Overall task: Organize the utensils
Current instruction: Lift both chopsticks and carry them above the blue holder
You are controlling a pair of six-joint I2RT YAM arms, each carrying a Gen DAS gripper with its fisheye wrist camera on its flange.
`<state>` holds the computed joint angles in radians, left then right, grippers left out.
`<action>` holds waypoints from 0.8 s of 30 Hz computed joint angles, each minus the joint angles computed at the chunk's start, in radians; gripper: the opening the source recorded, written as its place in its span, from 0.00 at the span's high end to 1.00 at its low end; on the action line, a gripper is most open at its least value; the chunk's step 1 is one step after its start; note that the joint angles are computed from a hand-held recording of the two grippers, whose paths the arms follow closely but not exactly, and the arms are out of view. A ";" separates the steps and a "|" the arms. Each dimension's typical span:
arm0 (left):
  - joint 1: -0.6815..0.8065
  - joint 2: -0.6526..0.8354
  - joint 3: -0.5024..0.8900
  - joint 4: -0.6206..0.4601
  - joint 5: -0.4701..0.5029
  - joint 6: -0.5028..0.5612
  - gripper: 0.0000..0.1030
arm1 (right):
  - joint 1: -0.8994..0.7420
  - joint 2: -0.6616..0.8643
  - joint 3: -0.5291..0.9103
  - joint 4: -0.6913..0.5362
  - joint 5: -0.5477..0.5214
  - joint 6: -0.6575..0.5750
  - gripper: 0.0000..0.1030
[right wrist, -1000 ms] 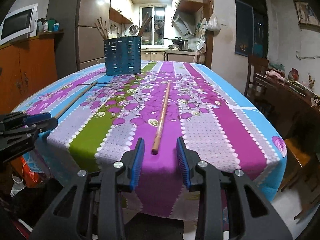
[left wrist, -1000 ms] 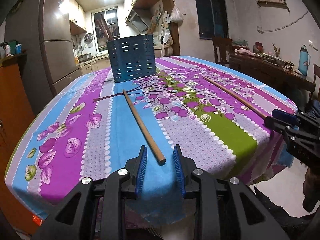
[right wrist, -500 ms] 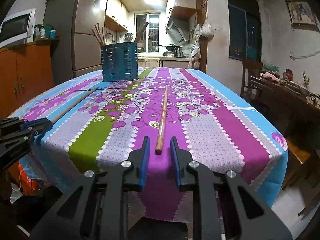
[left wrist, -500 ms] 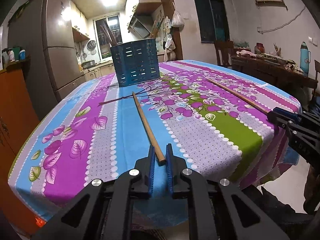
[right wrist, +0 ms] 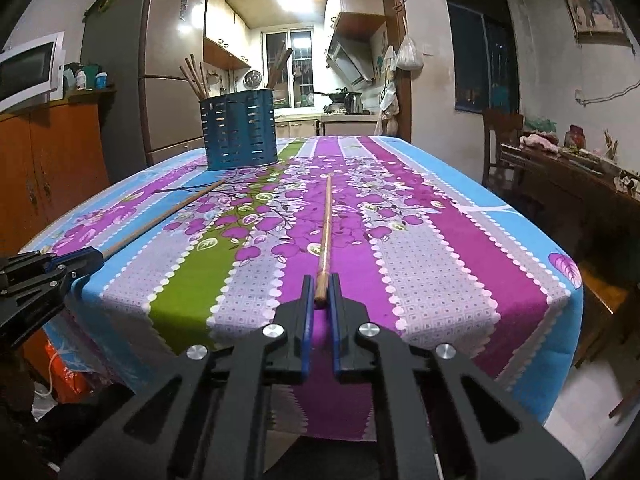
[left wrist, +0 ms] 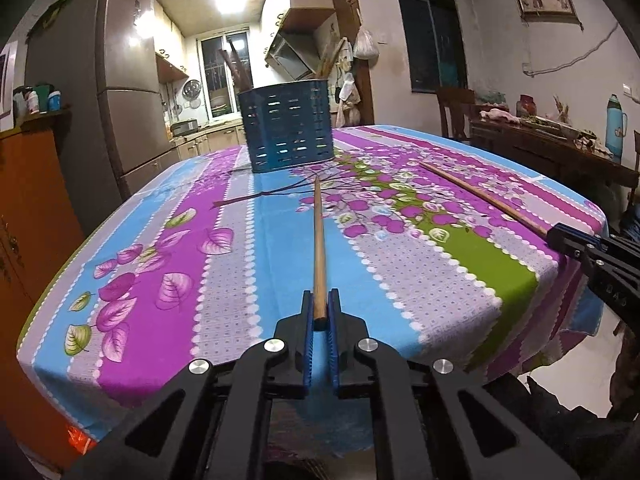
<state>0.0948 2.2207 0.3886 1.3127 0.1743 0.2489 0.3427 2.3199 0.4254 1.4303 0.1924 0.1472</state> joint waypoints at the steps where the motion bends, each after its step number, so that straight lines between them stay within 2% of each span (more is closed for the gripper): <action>1: 0.008 -0.003 -0.003 0.007 0.002 0.000 0.92 | 0.001 -0.004 0.000 -0.002 0.002 -0.004 0.95; 5: 0.046 -0.044 -0.031 0.041 0.021 0.007 0.92 | 0.009 -0.061 -0.012 -0.024 0.018 -0.032 0.95; 10: 0.115 -0.172 -0.053 0.006 0.069 -0.012 0.92 | -0.006 -0.169 -0.030 -0.054 0.017 -0.104 0.95; 15: 0.187 -0.393 -0.057 -0.121 0.140 -0.027 0.92 | -0.047 -0.332 -0.021 -0.150 -0.048 -0.158 0.95; 19: 0.235 -0.545 -0.005 -0.283 0.222 -0.053 0.92 | -0.071 -0.432 0.025 -0.249 -0.099 -0.187 0.95; 24: 0.253 -0.631 0.080 -0.433 0.263 -0.064 0.92 | -0.085 -0.507 0.084 -0.361 -0.150 -0.205 0.95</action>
